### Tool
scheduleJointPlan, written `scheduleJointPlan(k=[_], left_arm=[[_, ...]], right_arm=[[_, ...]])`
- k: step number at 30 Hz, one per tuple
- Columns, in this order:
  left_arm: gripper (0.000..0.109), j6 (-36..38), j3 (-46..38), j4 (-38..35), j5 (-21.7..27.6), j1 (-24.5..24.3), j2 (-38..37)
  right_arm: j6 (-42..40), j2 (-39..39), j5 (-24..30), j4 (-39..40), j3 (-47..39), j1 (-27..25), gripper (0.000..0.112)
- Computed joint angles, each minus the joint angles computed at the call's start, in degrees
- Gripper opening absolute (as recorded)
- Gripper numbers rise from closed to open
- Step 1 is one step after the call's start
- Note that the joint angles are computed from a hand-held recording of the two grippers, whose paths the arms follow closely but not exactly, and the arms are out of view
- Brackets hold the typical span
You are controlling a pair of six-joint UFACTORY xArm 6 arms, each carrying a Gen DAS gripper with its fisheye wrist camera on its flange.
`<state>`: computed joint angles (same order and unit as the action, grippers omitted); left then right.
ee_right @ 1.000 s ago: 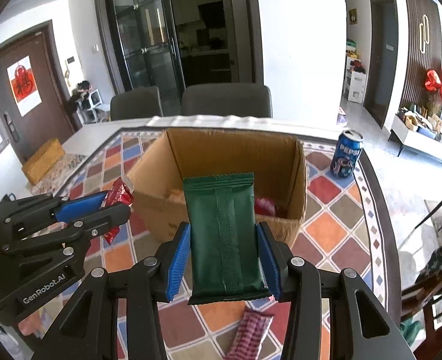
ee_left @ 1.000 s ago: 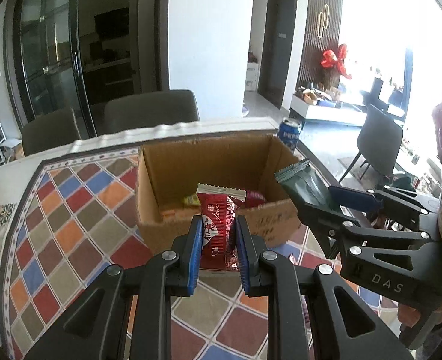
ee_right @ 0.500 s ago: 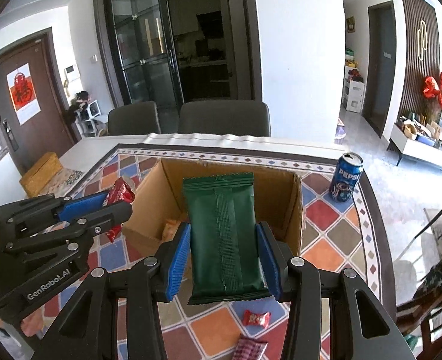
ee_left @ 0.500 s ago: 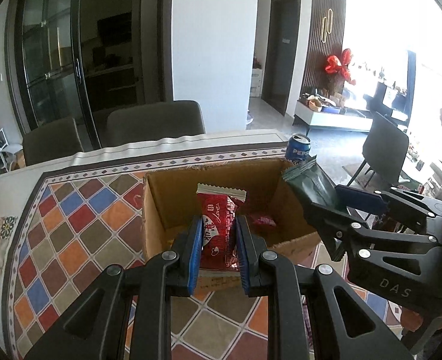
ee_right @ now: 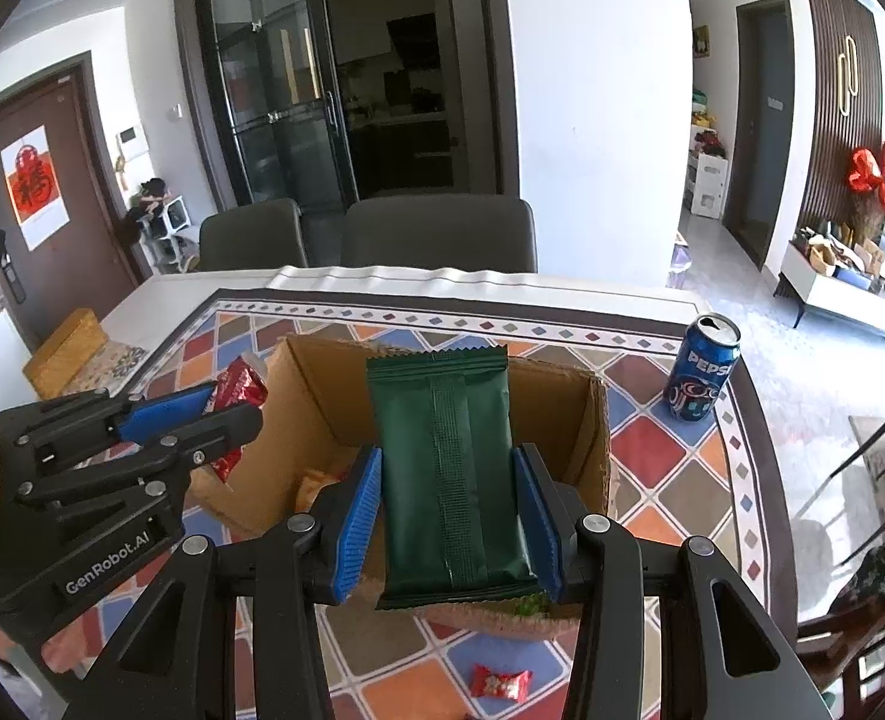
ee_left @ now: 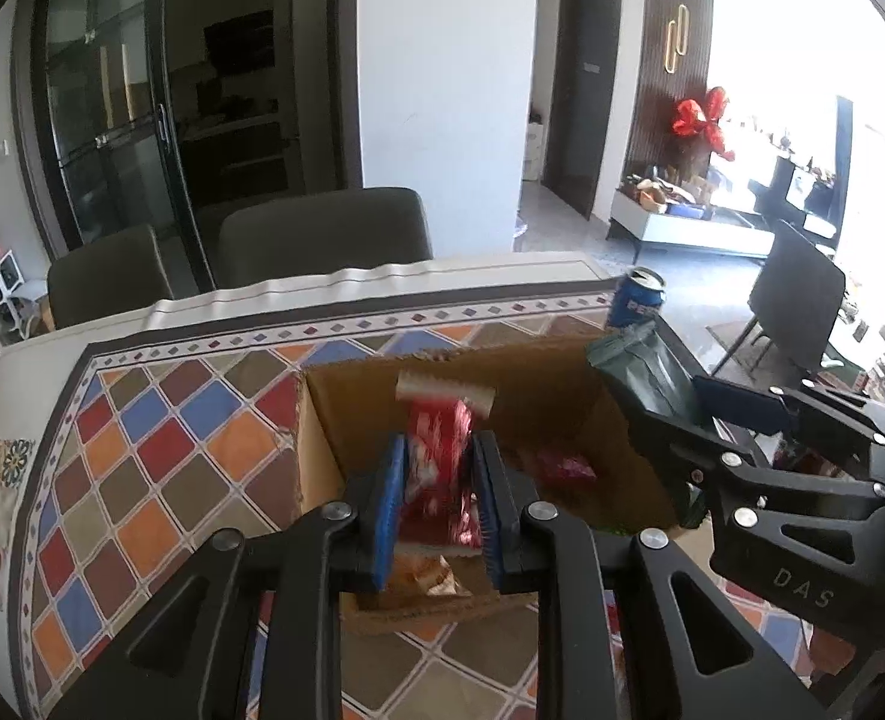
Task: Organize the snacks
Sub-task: 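Open both grippers to drop the red packet and green bar into the box, then move both grippers back toward the last snacks on the rug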
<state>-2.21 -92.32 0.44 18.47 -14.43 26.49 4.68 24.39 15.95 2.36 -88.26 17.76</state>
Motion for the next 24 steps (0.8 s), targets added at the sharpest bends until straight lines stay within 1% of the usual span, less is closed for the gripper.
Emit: scheduleJointPlan(k=[1, 2, 3, 4, 5, 8, 12, 16, 18, 21, 24], left_arm=[[0.040, -2.5, -0.6, 2.5, 0.3, 0.1, 0.4], [0.048, -3.6, -0.6, 3.7, -0.2, 0.2, 0.4], [0.049, -4.7, -0.1, 4.8, -0.7, 0.3, 0.2], [0.049, -5.9, 0.3, 6.0, -0.8, 0.4, -0.1], [0.049, -5.9, 0.7, 6.0, -0.8, 0.4, -0.4], [0.049, -5.0, 3.8, 5.6, -2.1, 0.1, -2.2], [0.049, -4.7, 8.5, 6.3, -4.9, -0.6, -4.9], [0.049, -3.3, 12.8, 5.3, -6.8, -1.6, -7.5], [0.049, -4.1, 15.1, 6.0, -7.7, -2.1, -8.9], [0.049, -2.1, 17.7, 3.6, -8.5, -3.1, -10.5], [0.049, -2.1, 20.3, 3.4, -9.4, -3.9, -11.9]], right_arm=[[-0.1, 0.6, 0.3, 0.3, -0.8, 0.0, 0.046], [0.4, 1.1, 0.4, 0.0, -1.4, -0.1, 0.049], [2.1, 1.4, 0.6, -1.8, -1.9, -0.3, 0.053], [5.3, 1.5, 0.9, -4.9, -2.1, -0.5, 0.061], [7.6, 1.3, 0.5, -6.9, -1.7, -0.7, 0.063], [9.8, 0.2, -0.4, -9.0, 0.1, -1.2, 0.063], [15.5, -3.2, -2.7, -15.4, 5.4, -1.7, 0.063], [18.1, -6.7, -4.6, -18.0, 10.5, -2.1, 0.063], [19.7, -8.5, -5.3, -19.8, 13.3, -2.3, 0.063], [20.1, -11.0, -5.8, -19.9, 16.9, -2.6, 0.063], [21.7, -13.2, -6.7, -21.3, 20.4, -2.9, 0.063]])
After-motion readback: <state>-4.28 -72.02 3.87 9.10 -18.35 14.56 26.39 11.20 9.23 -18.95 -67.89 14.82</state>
